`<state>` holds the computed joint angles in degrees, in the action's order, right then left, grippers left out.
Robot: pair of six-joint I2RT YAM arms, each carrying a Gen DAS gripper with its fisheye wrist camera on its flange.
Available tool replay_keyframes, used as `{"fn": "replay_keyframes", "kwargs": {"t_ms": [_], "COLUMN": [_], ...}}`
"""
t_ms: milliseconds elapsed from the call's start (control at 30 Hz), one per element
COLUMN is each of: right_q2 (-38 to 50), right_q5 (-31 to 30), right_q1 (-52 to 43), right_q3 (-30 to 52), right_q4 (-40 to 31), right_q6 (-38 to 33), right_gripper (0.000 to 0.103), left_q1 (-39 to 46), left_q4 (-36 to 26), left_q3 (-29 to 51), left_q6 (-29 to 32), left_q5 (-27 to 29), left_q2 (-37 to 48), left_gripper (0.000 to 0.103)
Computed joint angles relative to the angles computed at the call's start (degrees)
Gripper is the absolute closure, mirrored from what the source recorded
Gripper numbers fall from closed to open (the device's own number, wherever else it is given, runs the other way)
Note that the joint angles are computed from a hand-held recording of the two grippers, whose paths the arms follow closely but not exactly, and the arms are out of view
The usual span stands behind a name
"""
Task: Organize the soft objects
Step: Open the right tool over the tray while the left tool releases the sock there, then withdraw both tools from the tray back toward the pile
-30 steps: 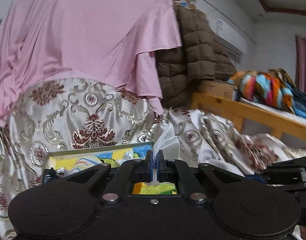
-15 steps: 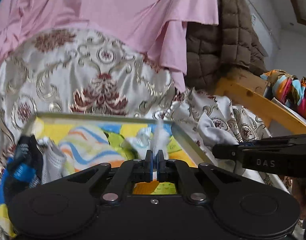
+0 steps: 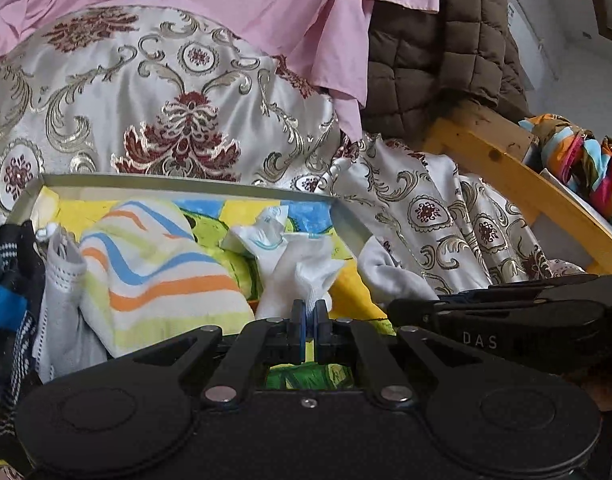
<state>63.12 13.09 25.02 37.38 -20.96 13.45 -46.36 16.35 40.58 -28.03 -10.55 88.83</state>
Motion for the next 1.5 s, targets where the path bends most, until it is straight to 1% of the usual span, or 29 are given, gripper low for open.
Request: {"fn": "replay_keyframes", "kwargs": {"t_ms": [400,467,567,633,700,767,800,833,867,900,933,967,1000,1033,1067,1100,1167,1233,1300,1367,1433,1500], "right_q2": [2.58,3.04,3.27,2.77,2.00,1.18,0.38,-0.69,-1.92,-3.37,-5.13,-6.70,-8.39,-10.34,-12.34,-14.44,-18.02,-21.84,-25.90,-29.98,-33.66,-35.42], "right_q5": [0.48,0.49,0.94,1.31,1.27,1.53,1.99,2.45,2.70,2.98,3.16,3.31,3.65,4.10,4.52,4.84,5.38,6.69,9.19,13.74,19.58,28.47], "right_q1": [-0.08,0.01,0.49,0.86,1.02,1.32,1.70,2.06,2.22,2.47,2.69,2.81,3.07,3.30,3.49,3.73,3.99,5.11,7.50,12.02,18.38,28.16], "right_q3": [1.31,1.47,1.41,1.01,0.54,0.11,-0.35,-0.88,-1.46,-2.09,-2.80,-3.30,-3.77,-4.33,-4.91,-5.43,-5.66,-5.52,-5.22,-4.74,-4.01,-2.50], "right_q4": [0.25,0.05,-0.33,-0.40,-0.58,-0.84,-0.96,-1.08,-1.14,-1.31,-1.64,-2.08,-2.59,-3.12,-3.69,-4.48,-6.90,-9.98,-13.52,-17.59,-22.21,-28.57], "right_q6": [2.71,2.92,3.49,3.88,4.37,4.64,4.84,5.03,5.23,5.65,6.10,6.39,6.69,7.01,7.40,7.90,8.91,10.11,11.68,15.15,19.95,27.06], "right_gripper": [0.091,0.088,0.082,0.075,0.071,0.067,0.062,0.056,0.054,0.048,0.045,0.044,0.042,0.038,0.036,0.033,0.030,0.024,0.020,0.018,0.014,0.012], "left_q1": [0.62,0.61,0.50,0.33,0.00,-0.53,-0.79,-1.13,-1.42,-1.85,-2.24,-2.82,-3.46,-4.11,-4.83,-5.62,-7.16,-8.77,-11.14,-14.12,-17.41,-21.20], "left_q4": [-4.72,-5.59,-6.05,-6.16,-5.99,-5.88,-5.99,-6.06,-6.43,-7.26,-8.13,-9.42,-10.65,-11.86,-13.09,-14.32,-17.08,-20.32,-23.36,-26.19,-29.50,-33.05], "left_q3": [1.99,2.27,2.09,1.77,1.28,0.78,0.50,0.11,0.02,0.04,0.13,0.29,0.39,0.47,0.45,0.39,0.28,0.58,0.40,0.56,1.39,2.22], "left_q6": [-0.95,-1.10,-1.73,-2.46,-2.86,-3.20,-3.49,-3.93,-4.22,-4.51,-4.73,-5.18,-5.71,-6.21,-6.75,-7.30,-8.33,-9.72,-11.39,-12.52,-13.04,-14.46], "left_q5": [2.26,2.44,2.01,1.47,0.99,0.06,-0.37,-0.86,-1.20,-1.77,-2.31,-3.11,-3.93,-4.68,-5.49,-6.42,-8.43,-10.68,-14.35,-18.80,-23.44,-28.62], "left_q2": [1.86,2.01,2.10,1.97,1.57,0.89,0.35,-0.36,-0.89,-1.56,-2.14,-2.88,-3.65,-4.52,-5.63,-6.81,-9.37,-11.88,-15.19,-18.42,-21.09,-23.87], "left_gripper": [0.099,0.094,0.088,0.087,0.087,0.079,0.076,0.071,0.065,0.062,0.057,0.052,0.050,0.046,0.042,0.039,0.031,0.028,0.024,0.016,0.015,0.010]}}
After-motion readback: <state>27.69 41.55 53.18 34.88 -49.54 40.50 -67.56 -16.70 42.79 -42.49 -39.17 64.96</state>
